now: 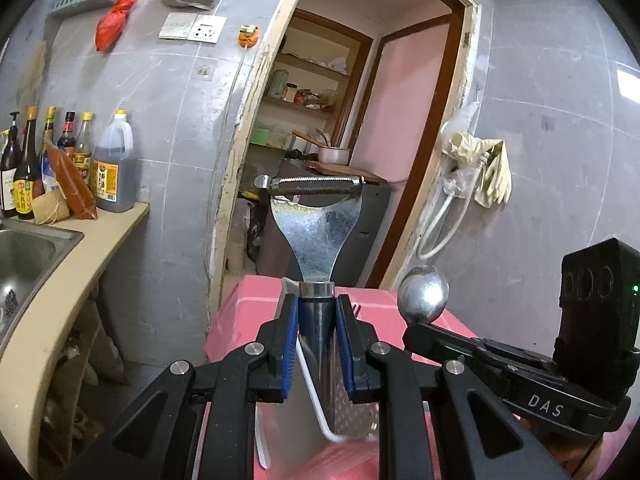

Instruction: Organize utensils

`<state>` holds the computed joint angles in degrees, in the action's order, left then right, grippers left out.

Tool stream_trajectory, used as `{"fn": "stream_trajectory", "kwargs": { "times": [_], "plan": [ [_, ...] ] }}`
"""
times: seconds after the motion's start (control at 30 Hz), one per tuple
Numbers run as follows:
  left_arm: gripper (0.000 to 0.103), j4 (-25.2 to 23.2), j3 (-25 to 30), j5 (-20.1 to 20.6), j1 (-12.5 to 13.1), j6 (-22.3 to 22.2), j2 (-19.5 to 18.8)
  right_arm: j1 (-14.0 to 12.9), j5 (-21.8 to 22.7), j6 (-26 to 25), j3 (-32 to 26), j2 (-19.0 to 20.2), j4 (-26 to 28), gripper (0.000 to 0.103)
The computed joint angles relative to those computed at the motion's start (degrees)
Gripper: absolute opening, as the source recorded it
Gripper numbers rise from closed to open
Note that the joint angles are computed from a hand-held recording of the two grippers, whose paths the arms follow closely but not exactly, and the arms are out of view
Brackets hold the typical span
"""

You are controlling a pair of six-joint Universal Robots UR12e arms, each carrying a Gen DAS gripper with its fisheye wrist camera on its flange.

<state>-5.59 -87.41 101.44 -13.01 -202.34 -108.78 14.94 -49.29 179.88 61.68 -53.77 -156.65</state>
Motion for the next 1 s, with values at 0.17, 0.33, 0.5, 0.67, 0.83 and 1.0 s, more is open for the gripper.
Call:
{"fn": "stream_trajectory", "kwargs": {
  "times": [0.17, 0.33, 0.5, 0.67, 0.83, 1.0],
  "plan": [
    [0.018, -1.64, -0.24, -0.03, -0.18, -0.03, 0.69, -0.03, -0.41, -0.49, 0.67, -0.61, 1.07, 0.002],
    [0.018, -3.18, -0.45, -0.19, -0.29, -0.1, 1.3, -0.04, -0.68, -1.6, 0.86, -1.03, 3.43, 0.002],
    [0.019, -5.76, -0.52, -0.41, -0.31, -0.65, 1.93, 0.12, -1.45, -2.7, 0.73, -1.31, 6.0, 0.002],
    [0.026, -9.92, -0.1, -1.01, -0.56, 0.59, 2.36, 0.15, -2.09, -3.23, 1.01, -1.77, 8.36, 0.008],
    [0.037, -11.57, -0.57, -0.58, -0.8, 0.26, 3.11, -0.13, -2.65, -2.42, 2.87, -2.87, 7.3, 0.019],
    [0.055, -10.74, -1.52, 1.54, -1.38, -1.79, 3.82, -0.48, -4.77, -0.61, 4.99, -4.15, 4.29, 0.031]
  ]
}}
